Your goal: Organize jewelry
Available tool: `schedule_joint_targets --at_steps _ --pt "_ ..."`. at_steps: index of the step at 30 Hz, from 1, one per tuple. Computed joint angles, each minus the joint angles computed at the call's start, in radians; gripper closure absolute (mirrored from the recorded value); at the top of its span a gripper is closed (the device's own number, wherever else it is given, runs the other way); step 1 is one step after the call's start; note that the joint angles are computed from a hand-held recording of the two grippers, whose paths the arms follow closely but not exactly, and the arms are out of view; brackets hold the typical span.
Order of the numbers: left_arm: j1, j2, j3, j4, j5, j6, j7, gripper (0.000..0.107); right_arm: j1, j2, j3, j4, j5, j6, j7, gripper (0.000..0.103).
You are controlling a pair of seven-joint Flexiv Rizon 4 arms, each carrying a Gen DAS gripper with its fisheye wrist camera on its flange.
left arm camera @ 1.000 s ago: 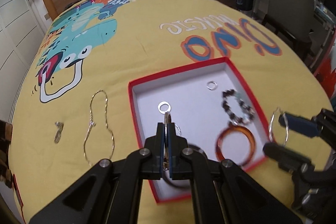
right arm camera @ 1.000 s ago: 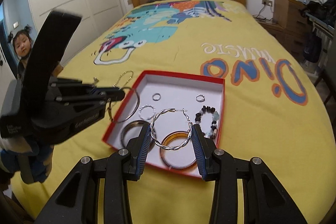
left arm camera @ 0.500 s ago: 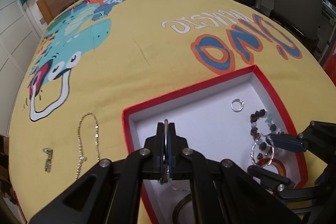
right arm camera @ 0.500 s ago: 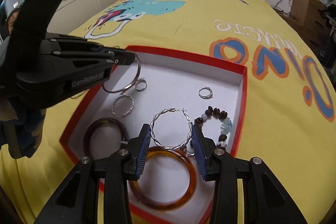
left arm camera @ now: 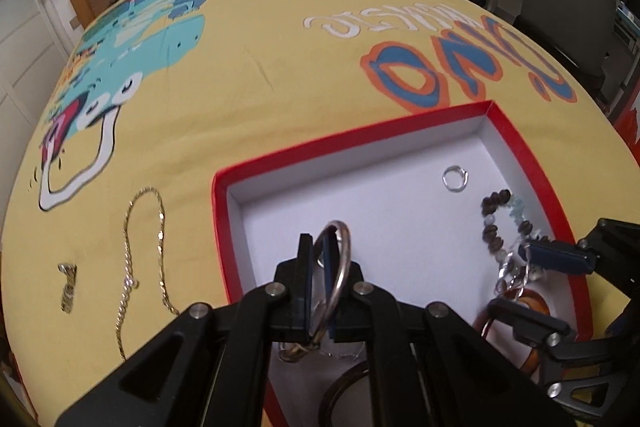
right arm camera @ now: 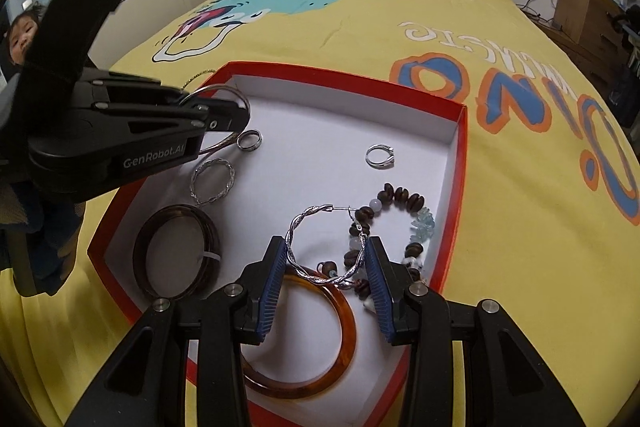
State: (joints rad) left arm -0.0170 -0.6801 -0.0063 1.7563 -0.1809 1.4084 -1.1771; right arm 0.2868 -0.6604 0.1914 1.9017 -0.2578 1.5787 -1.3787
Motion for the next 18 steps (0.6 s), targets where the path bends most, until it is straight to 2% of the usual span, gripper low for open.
schedule_joint_targets --at_steps 10,12,14,18 --pt "0.005 0.036 -0.012 0.032 0.002 -0.017 0.013 0.098 -0.022 0.024 0.012 0.032 0.018 0.028 0.008 0.061" --pt "0.005 0.046 -0.015 0.045 0.0 -0.007 0.014 0.088 -0.024 0.03 0.016 0.04 0.024 0.04 0.016 0.06" --pt "0.018 0.062 -0.035 0.068 -0.01 0.009 0.023 0.084 -0.024 0.041 0.013 0.053 0.03 0.055 0.024 0.06" --pt "0.039 0.094 -0.069 0.108 -0.03 0.027 0.047 0.081 -0.02 0.068 0.003 0.087 0.039 0.089 0.047 0.06"
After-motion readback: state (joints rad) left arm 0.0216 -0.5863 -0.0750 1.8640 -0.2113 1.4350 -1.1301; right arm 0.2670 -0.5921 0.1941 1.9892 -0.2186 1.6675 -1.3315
